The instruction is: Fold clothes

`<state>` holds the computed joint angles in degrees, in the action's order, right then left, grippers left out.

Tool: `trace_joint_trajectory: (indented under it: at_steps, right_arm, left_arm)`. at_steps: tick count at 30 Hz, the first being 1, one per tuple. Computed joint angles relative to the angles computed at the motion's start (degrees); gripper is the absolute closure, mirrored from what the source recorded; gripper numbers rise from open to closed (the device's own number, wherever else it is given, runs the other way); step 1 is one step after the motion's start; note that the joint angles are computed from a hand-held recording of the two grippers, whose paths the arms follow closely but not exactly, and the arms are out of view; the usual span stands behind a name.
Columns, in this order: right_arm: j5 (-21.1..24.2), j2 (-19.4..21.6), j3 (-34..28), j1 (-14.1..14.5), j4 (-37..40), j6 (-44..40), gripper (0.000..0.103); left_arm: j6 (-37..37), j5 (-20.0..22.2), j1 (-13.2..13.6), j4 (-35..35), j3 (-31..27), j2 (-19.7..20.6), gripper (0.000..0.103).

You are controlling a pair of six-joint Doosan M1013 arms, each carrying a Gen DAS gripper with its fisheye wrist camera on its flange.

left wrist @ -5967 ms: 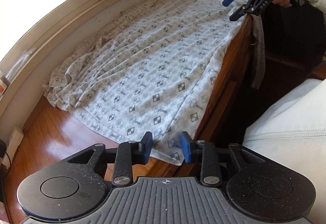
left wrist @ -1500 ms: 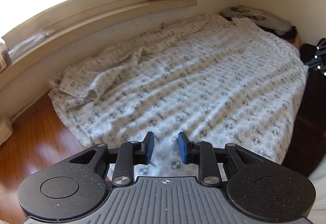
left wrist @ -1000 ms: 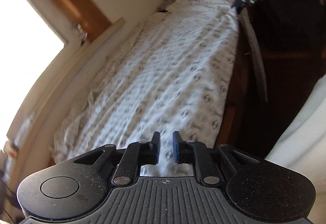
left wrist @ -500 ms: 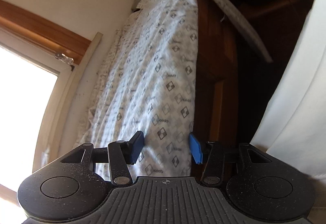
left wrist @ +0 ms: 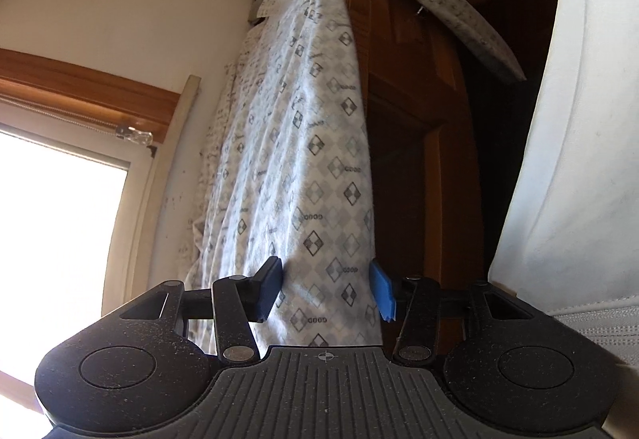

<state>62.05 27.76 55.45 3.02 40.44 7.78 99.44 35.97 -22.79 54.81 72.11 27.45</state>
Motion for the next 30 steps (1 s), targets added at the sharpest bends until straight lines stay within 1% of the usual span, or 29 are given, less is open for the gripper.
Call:
trace_joint_trajectory:
  at_steps: [5,10,12,13,15,17,19,20,21,22,23,24,25,26,28,29,30]
  right_arm:
    - [-0.3,1.4,-2.2,0.4,2.0,4.3,0.097]
    - [0.1,3.6,-5.8,1.3,2.6,9.4,0.097]
    - [0.5,4.5,-7.2,1.7,2.1,11.0,0.097]
    - [0.9,4.8,-7.8,1.9,1.6,11.3,0.097]
    - [0.7,5.1,-7.9,2.2,1.2,11.1,0.097]
    - [0.5,5.0,-7.7,2.3,0.8,10.4,0.097]
    - [0.4,4.8,-7.5,2.2,0.8,9.6,0.097]
    - [0.4,4.8,-7.5,2.2,0.8,9.2,0.097]
    - [0.4,4.7,-7.4,2.1,0.8,9.0,0.097]
    - [0.4,4.6,-7.4,2.0,0.7,8.7,0.097]
    - [0.3,4.4,-7.3,2.0,0.7,8.2,0.097]
    - [0.2,4.3,-7.2,2.0,0.6,7.8,0.097]
    - [0.3,4.2,-7.1,2.0,0.3,7.5,0.097]
    - [0.2,4.1,-7.0,2.0,0.0,7.1,0.097]
    - [0.1,3.9,-6.8,2.0,-0.2,6.2,0.097]
    - [0.2,3.9,-6.9,2.1,-0.4,5.9,0.097]
    - [0.2,3.9,-6.8,2.1,-0.5,5.6,0.097]
  left_arm:
    - [0.0,0.6,-0.2,0.5,-0.2,0.3,0.046]
    - [-2.2,0.8,-0.5,5.3,0.5,0.6,0.044]
    - [-2.6,1.2,-0.5,6.1,0.4,0.8,0.044]
    - [-2.7,1.3,-0.4,6.4,0.3,0.9,0.044]
    - [-1.3,1.1,-0.1,4.2,0.0,0.7,0.046]
    - [1.2,1.4,0.2,0.5,-0.5,0.2,0.052]
    - [3.7,1.6,0.6,-3.8,-1.2,-0.4,0.053]
    - [3.7,1.2,0.8,-4.6,-1.3,-0.8,0.057]
    - [3.7,1.0,1.0,-5.5,-1.4,-1.1,0.058]
    - [4.5,1.3,1.1,-7.6,-1.9,-1.4,0.063]
    - [5.5,1.6,1.3,-9.6,-2.4,-1.6,0.070]
    - [6.3,1.9,1.5,-11.5,-2.8,-1.8,0.071]
    - [7.1,2.1,1.6,-12.7,-2.9,-2.2,0.075]
    - [7.9,2.4,1.7,-14.0,-3.0,-2.5,0.085]
    - [9.5,3.2,2.1,-17.4,-4.0,-2.5,0.089]
    - [9.3,3.4,2.0,-17.0,-3.9,-2.7,0.089]
    - [9.1,3.7,1.9,-16.5,-3.7,-2.9,0.093]
